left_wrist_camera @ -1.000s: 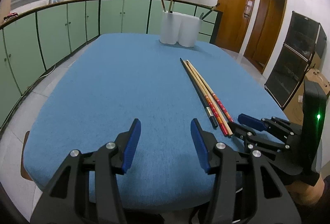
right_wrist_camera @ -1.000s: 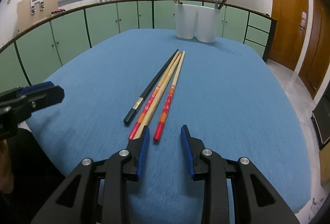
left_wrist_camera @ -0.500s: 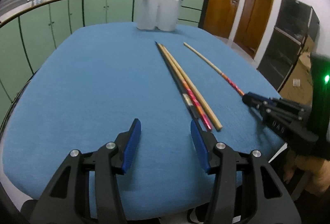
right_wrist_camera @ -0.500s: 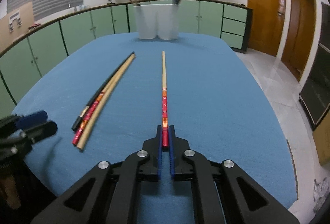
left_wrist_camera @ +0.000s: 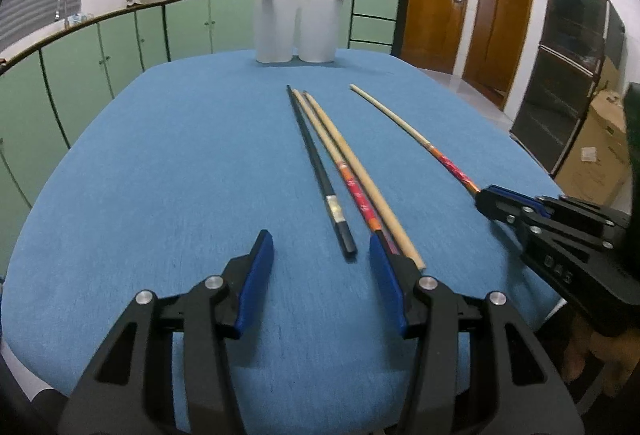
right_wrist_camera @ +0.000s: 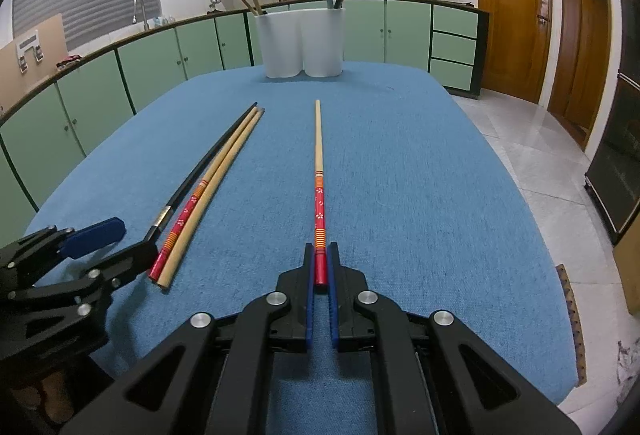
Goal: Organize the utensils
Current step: 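Grasp the black chopstick with the left gripper while the right grasps a red-patterned chopstick, then lift and carry both chopsticks toward the white utensil holder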
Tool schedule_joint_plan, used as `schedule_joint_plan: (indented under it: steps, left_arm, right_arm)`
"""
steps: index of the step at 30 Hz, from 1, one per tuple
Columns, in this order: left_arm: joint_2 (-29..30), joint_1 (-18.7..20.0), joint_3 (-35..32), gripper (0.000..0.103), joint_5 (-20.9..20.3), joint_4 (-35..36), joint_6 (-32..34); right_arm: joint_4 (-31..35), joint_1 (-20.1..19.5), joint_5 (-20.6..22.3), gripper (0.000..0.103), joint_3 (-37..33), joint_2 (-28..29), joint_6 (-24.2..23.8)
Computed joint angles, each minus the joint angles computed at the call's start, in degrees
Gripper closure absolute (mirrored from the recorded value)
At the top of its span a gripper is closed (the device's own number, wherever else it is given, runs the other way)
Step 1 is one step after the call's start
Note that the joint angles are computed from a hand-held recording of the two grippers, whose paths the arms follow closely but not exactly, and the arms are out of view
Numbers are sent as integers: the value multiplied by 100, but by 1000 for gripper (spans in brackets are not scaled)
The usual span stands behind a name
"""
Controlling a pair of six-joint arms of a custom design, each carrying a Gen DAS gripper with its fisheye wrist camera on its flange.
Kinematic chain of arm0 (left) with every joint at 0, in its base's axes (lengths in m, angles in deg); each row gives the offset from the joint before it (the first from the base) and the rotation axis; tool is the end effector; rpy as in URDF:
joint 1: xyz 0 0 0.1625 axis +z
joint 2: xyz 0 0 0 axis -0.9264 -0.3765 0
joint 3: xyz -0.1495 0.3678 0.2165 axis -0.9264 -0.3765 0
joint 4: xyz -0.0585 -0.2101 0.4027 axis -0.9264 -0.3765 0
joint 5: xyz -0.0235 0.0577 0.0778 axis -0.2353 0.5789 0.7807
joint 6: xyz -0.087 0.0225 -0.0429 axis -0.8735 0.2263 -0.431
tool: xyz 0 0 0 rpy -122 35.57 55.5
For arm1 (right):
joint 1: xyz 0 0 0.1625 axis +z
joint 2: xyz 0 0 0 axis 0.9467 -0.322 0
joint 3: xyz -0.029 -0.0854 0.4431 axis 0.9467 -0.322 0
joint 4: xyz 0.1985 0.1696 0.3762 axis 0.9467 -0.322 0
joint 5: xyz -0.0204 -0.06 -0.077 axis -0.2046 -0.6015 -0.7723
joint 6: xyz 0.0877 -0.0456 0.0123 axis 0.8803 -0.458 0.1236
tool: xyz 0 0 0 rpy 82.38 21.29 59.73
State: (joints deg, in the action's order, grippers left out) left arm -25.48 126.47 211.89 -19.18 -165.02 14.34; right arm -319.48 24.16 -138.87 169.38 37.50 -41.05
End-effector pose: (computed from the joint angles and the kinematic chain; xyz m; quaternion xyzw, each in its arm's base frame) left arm -0.1196 -0.5391 0.0823 0.3857 0.8583 -0.2645 0.2114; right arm 0.1179 -0.4789 0.0732 0.0420 -0.8269 0.4378 0.3503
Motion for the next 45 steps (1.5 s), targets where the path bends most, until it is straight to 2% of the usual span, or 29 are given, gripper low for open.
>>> schedule_joint_plan:
  steps: [1,4,6,10,17,22,24,26,28,30,31,32,33,38,45]
  left_arm:
    - [40,-3,-9,63,55,-103,0]
    - [74,27,-69,81,101,-212,-46]
    - [76,53,-86,97,86,-256,-64]
    - [57,79,-62,97,97,-406,-82]
    - [-176,159,1,97,549,-335,-385]
    - [-241,109,69,94,563,-240,-378]
    - [-233,86,53,73,629,-223,-396]
    - [-220,100,46,66,666,-258,-407]
    - [-193,105,61,66,658,-331,-278]
    - [-224,139,49,73,528,-256,-275]
    - [-256,166,39,79,422,-182,-271]
    - [-269,174,45,91,390,-159,-229]
    - [-271,163,51,94,390,-164,-195]
    - [-446,91,96,96,350,41,-373]
    - [-1054,-259,184,97,509,536,-809]
  right_arm:
    - [-3,-3,3,97,2,2,-1]
    - [-19,-2,12,97,2,13,8]
    - [-51,-6,23,97,5,25,-3]
    - [-50,7,5,97,-21,45,-47]
    - [-5,42,15,96,-44,59,-36]
    - [57,69,26,95,-58,49,-4]
    - [56,75,23,94,-12,35,62]
    - [41,88,8,91,20,32,76]
    - [-20,110,-37,91,18,74,-1]
    - [-20,109,-43,91,-14,89,-58]
    - [3,100,-22,91,-23,83,-74]
    - [-1,103,-24,93,-39,94,-113]
    - [26,100,-12,94,-51,91,-141]
    - [150,165,40,97,33,-48,27]
    - [87,540,-69,97,238,-441,256]
